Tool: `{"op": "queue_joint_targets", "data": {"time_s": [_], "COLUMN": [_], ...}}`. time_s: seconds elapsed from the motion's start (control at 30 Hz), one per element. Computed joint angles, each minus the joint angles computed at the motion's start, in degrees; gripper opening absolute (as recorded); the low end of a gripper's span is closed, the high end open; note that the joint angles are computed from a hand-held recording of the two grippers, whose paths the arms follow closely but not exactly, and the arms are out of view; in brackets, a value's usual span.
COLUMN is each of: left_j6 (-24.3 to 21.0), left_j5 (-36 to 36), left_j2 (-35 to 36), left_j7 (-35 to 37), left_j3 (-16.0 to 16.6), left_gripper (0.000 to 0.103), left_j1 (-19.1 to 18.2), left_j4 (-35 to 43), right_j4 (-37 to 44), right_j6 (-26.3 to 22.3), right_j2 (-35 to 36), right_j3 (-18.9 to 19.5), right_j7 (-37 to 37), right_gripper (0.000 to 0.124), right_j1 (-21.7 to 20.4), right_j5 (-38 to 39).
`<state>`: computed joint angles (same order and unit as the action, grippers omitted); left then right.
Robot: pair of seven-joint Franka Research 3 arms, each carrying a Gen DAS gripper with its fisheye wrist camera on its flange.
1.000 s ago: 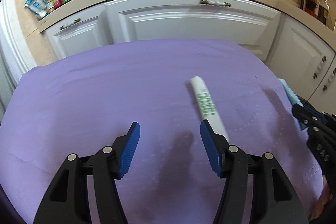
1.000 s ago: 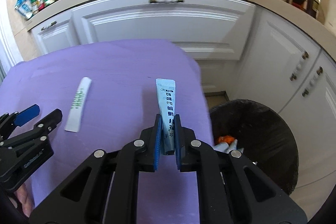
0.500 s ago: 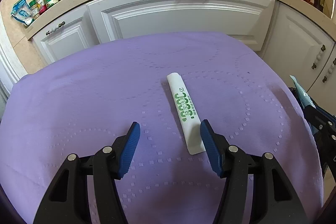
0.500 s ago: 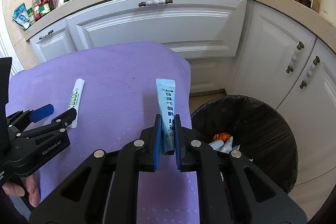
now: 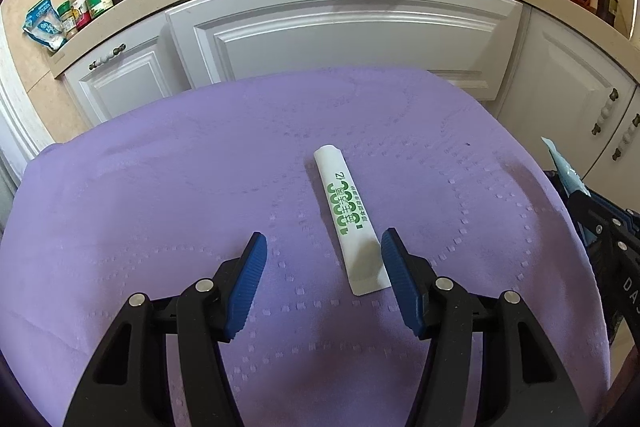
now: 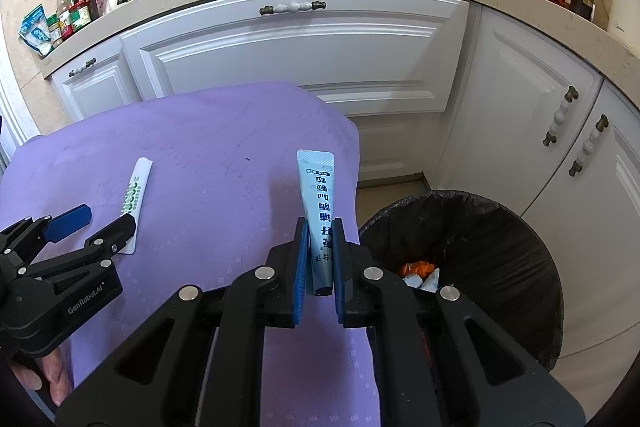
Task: Collect trash
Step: 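Grasp the white green-lettered tube with the left gripper while the right gripper holds the blue tube, then carry both tubes over the bin and open both grippers to drop them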
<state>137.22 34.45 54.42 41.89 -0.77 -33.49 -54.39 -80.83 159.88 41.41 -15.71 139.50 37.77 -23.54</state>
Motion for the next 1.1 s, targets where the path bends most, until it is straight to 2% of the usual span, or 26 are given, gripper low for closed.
{"op": "queue_joint_targets", "data": {"time_s": [0.17, 0.23, 0.3, 0.33, 0.4, 0.43, 0.6, 1.1], "left_j6": [-1.31, -0.45, 0.57, 0.82, 1.11, 1.39, 2.98, 3.18], "left_j5": [-1.77, -2.37, -2.62, -2.67, -2.52, -2.41, -2.05, -0.79], "left_j2": [1.92, 1.58, 1.09, 0.96, 0.76, 0.47, -0.81, -1.60], "left_j7": [1.86, 1.88, 1.79, 1.76, 1.48, 1.28, 0.68, -0.69], "left_j3": [-0.80, -0.96, -0.96, -0.91, -0.66, -0.57, -0.65, -0.41], "left_gripper": [0.059, 0.054, 0.042, 0.039, 0.025, 0.022, 0.021, 0.021], "left_j1": [0.69, 1.01, 1.20, 1.22, 1.05, 1.04, 1.18, 0.85], "left_j4": [2.95, 2.07, 1.09, 0.84, 0.45, -0.04, -2.41, -3.67], "right_j4": [1.09, 1.35, 1.73, 2.03, 2.35, 2.37, 2.44, 2.10], "right_j6": [-0.40, -0.40, -0.58, -0.74, -0.90, -0.88, -0.94, -1.08], "right_j2": [0.68, 0.86, 1.12, 1.29, 1.48, 1.50, 1.55, 1.23], "right_j3": [0.55, 0.62, 0.90, 1.09, 1.04, 0.97, 0.78, 0.21], "right_j7": [-0.95, -1.21, -1.78, -2.14, -2.34, -2.36, -2.38, -1.60], "right_gripper": [0.011, 0.011, 0.011, 0.011, 0.011, 0.011, 0.011, 0.011], "right_j1": [-0.56, -0.67, -0.91, -1.08, -1.01, -0.95, -0.77, -0.24], "right_j5": [0.76, 0.98, 1.33, 1.56, 1.75, 1.78, 1.93, 1.26]}}
